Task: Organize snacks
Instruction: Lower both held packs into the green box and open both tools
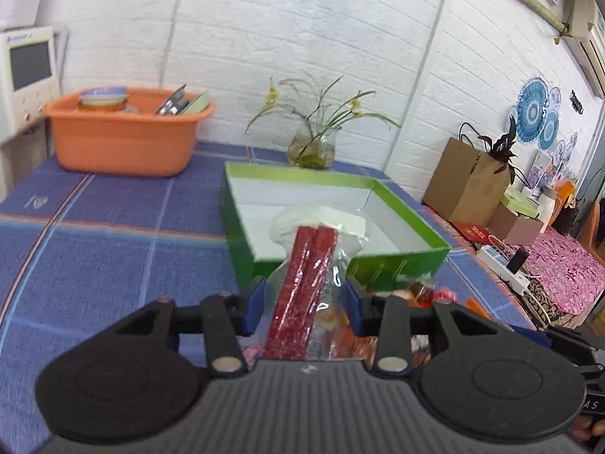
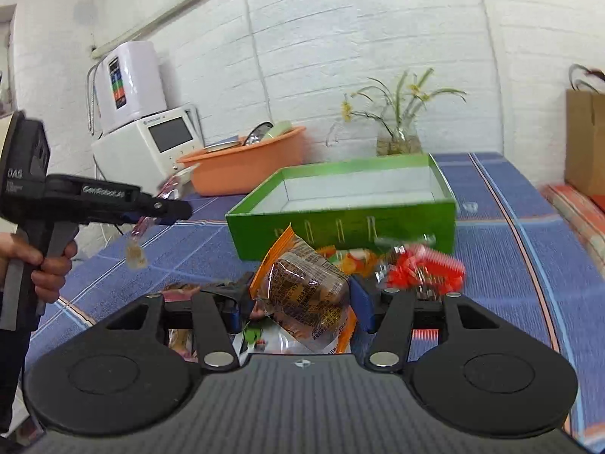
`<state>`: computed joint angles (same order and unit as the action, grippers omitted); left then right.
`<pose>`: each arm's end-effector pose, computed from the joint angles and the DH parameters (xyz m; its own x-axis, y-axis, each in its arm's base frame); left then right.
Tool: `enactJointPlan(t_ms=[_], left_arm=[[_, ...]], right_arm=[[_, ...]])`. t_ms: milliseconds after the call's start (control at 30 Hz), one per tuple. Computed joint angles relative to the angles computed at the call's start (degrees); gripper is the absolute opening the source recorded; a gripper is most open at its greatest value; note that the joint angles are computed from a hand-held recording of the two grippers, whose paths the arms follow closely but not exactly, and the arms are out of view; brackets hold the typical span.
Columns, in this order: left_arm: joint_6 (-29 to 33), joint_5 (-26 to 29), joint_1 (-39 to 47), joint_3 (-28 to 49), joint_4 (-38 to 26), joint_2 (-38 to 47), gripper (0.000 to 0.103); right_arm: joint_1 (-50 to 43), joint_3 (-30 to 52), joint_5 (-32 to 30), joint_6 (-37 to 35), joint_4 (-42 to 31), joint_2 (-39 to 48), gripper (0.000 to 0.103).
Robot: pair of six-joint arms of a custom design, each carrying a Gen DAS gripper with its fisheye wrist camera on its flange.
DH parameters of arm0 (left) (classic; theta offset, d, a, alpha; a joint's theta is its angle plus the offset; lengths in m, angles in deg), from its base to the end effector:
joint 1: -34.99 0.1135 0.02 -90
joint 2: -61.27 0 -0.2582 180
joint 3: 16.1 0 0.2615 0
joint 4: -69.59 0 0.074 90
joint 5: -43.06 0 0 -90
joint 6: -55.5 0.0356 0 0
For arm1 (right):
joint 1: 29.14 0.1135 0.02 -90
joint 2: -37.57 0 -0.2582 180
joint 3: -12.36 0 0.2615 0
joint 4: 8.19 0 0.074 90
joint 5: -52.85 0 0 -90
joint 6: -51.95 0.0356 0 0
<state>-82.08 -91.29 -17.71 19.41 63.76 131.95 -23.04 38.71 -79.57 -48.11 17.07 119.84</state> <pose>0.1552 -0.1626 0.1413 -0.4521 -0.2777 -0.8477 -0.1254 0.9607 -0.2478 0.2143 0.0471 0.1016 -0.3848 -0.1708 -0.9071 -0.7339 0.6526 0.1884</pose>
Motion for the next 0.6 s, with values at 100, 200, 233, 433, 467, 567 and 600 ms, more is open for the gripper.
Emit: enactJointPlan(t_ms=[100,200,233,433,467,567,600], left_arm=[[7.81,-0.23,3.70,5.62,4.22,6.71,0.041],[13.36,0.84,8.87,10.68,9.23,14.71,0.041],[14.73,2.42,10.95,12.01,11.47,17.51,0.041],[19.64,11.70,21.29,22.50,13.52,32.06,0.041],[20.24,13.75,22.37,23.55,13.13,33.41,0.041],[22.11,15.62,23.60,26.30,8.76,36.79,0.039],[21.98,16.39,24.04,25.83,8.25,37.05,0.040]], right_arm=[[2.39,3.23,2.84,1.42,8.20,2.84,0.089],[5.67,8.76,10.10,-0.47,19.68,10.71,0.089],[7.29,11.27,13.61,-1.76,22.36,14.04,0.089],[11.64,33.77,21.13,-4.25,5.92,30.28,0.089],[12.09,37.06,21.75,-4.19,1.78,32.32,0.089],[13.65,43.14,25.83,-5.03,-6.31,36.85,0.089],[13.53,43.95,25.74,-4.06,-8.24,37.30,0.089]])
